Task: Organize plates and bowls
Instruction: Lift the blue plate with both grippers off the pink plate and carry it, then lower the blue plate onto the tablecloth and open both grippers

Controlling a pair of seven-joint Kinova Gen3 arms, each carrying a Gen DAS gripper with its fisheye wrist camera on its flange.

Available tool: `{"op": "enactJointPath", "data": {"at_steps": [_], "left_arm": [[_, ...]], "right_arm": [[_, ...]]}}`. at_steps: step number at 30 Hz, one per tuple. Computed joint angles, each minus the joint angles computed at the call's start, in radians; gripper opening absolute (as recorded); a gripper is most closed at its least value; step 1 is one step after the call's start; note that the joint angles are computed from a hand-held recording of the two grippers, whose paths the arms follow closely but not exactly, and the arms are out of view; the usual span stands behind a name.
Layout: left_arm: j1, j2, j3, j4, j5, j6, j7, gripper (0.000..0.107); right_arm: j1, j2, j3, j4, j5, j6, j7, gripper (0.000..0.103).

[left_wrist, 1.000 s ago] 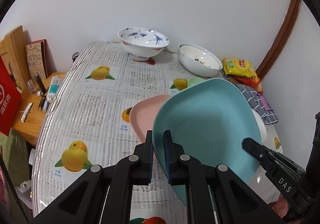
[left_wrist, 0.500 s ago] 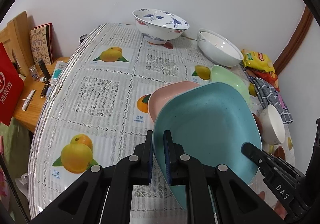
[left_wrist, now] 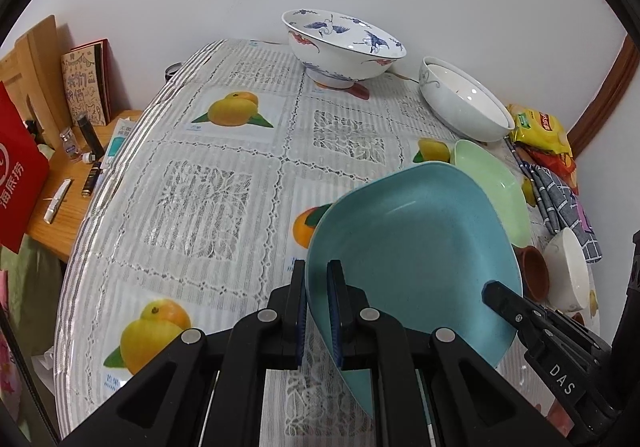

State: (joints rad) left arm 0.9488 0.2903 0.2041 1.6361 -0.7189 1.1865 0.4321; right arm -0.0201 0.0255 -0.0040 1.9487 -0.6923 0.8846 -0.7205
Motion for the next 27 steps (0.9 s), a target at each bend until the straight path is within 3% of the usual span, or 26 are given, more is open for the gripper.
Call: {"op": "enactJointPath", "data": {"at_steps": [14,27], "left_arm": [[-0.030,0.037,-0.029,-0.028,0.017,-0.036,-0.066,0.010],[-0.044,0.041,-0.038,-0.028,0.041,-0.056,-0.111,0.014]], "right_arm": [[0.008,0.084,-0.033,-0.054,0.021,-0.039,-0.020,0.007],[-0.005,0.097,-0.062,-0.053,0.061,-0.090,-0.012,0.012]]}}
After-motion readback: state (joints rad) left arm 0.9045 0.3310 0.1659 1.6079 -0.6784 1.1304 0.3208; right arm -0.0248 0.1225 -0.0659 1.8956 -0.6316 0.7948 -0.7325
